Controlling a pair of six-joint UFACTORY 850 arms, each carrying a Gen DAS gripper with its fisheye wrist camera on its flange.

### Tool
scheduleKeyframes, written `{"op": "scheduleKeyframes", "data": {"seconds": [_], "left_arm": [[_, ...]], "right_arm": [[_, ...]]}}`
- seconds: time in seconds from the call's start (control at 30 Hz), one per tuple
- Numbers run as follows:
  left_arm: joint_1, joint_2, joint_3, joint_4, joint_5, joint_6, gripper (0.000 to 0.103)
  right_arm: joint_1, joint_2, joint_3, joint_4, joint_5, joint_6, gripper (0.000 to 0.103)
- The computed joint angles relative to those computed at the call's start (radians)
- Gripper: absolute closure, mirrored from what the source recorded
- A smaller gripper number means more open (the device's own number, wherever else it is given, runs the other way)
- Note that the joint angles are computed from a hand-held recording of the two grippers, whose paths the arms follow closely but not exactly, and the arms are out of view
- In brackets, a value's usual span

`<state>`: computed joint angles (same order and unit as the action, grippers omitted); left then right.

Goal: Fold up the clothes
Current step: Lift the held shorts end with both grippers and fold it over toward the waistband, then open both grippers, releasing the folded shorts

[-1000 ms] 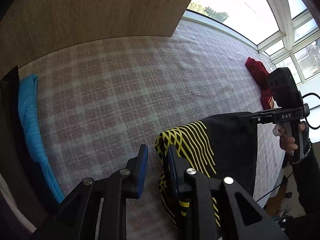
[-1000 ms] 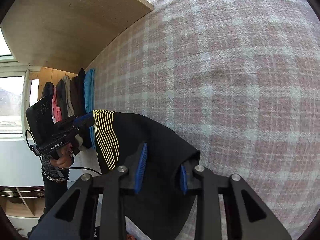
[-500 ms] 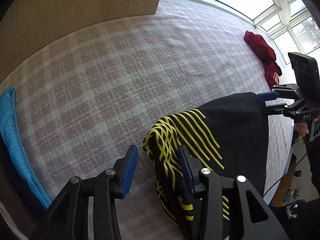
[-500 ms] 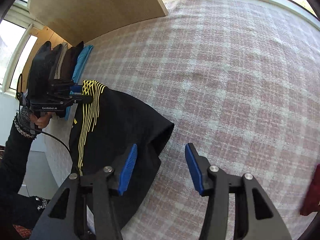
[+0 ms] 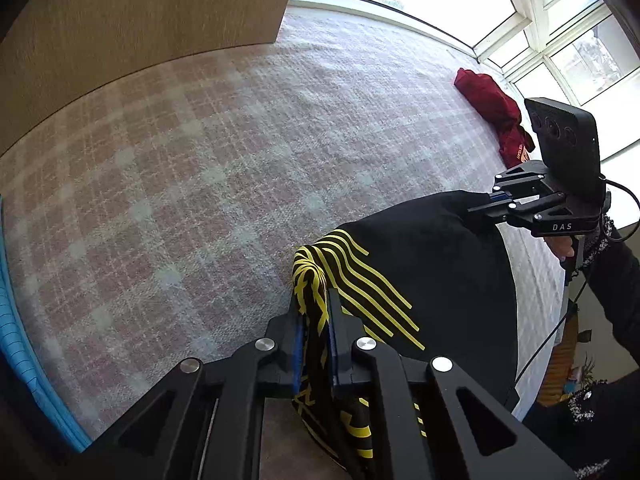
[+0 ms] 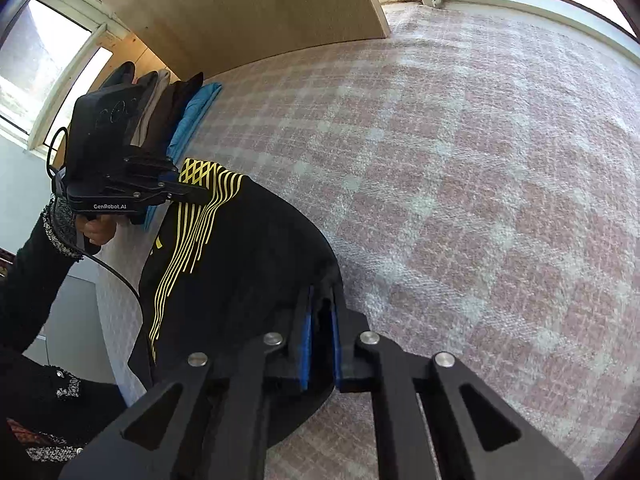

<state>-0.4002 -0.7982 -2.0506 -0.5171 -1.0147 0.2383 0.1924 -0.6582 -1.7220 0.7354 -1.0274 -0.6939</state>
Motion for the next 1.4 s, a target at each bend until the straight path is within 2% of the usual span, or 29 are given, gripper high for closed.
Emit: {"op": "scheduleKeyframes", "data": {"seconds": [0.2,0.37,0.47,0.57,0.63,0.7,0.73,0.77,0.87,0.97,1.03,1.07,1.1,1.2,1.27,1.33,1.4], "left_arm": [[0.024,0.167,0.126,-0.126,0.071,0.041,0.098],[0.002,0.279,0.055,-0.030,0.141,0.063,0.098],[-0.020,0.368,0.098,-0.026,0.222,0.133,0.098],[-0.048,0.495,0.286,-0.061,0.296,0.242,0.098],[-0.071,0.579,0.445,-0.090,0.333,0.313,0.096],[-0.094,0.648,0.615,-0.129,0.337,0.368,0.092],[-0.104,0.659,0.681,-0.109,0.312,0.335,0.086],[-0.115,0.664,0.742,-0.091,0.287,0.303,0.084],[-0.141,0.656,0.870,0.015,0.185,0.149,0.089],[-0.116,0.705,0.930,-0.035,0.189,0.135,0.092],[-0.097,0.716,0.905,-0.054,0.221,0.144,0.088],[-0.092,0.703,0.876,-0.045,0.238,0.152,0.086],[-0.087,0.690,0.845,-0.036,0.256,0.161,0.083],[-0.079,0.619,0.747,0.008,0.299,0.171,0.080],[-0.070,0.564,0.688,0.028,0.313,0.176,0.075],[-0.058,0.512,0.638,0.068,0.294,0.154,0.074],[-0.046,0.470,0.601,0.075,0.263,0.152,0.074]], "right_arm": [[-0.017,0.160,0.073,0.102,0.044,-0.008,0.100],[0.010,0.275,0.021,0.071,0.129,-0.018,0.100],[0.021,0.359,0.048,0.057,0.195,-0.056,0.100],[0.031,0.444,0.164,0.036,0.217,-0.069,0.100],[0.048,0.520,0.311,0.009,0.241,-0.085,0.100],[0.063,0.576,0.462,-0.004,0.240,-0.090,0.099],[0.071,0.586,0.523,-0.029,0.223,-0.054,0.097],[0.079,0.583,0.569,-0.071,0.204,0.000,0.093],[0.107,0.565,0.666,-0.239,0.175,0.169,0.092],[0.079,0.587,0.697,-0.185,0.172,0.160,0.092],[0.052,0.592,0.664,-0.085,0.182,0.102,0.083],[0.052,0.580,0.633,-0.058,0.197,0.083,0.065],[0.057,0.562,0.599,-0.044,0.224,0.068,0.056],[0.083,0.458,0.469,-0.022,0.262,-0.008,0.056],[0.111,0.365,0.367,-0.067,0.255,0.015,0.056],[0.129,0.282,0.277,-0.105,0.205,0.040,0.056],[0.147,0.232,0.225,-0.150,0.193,0.061,0.056]]}}
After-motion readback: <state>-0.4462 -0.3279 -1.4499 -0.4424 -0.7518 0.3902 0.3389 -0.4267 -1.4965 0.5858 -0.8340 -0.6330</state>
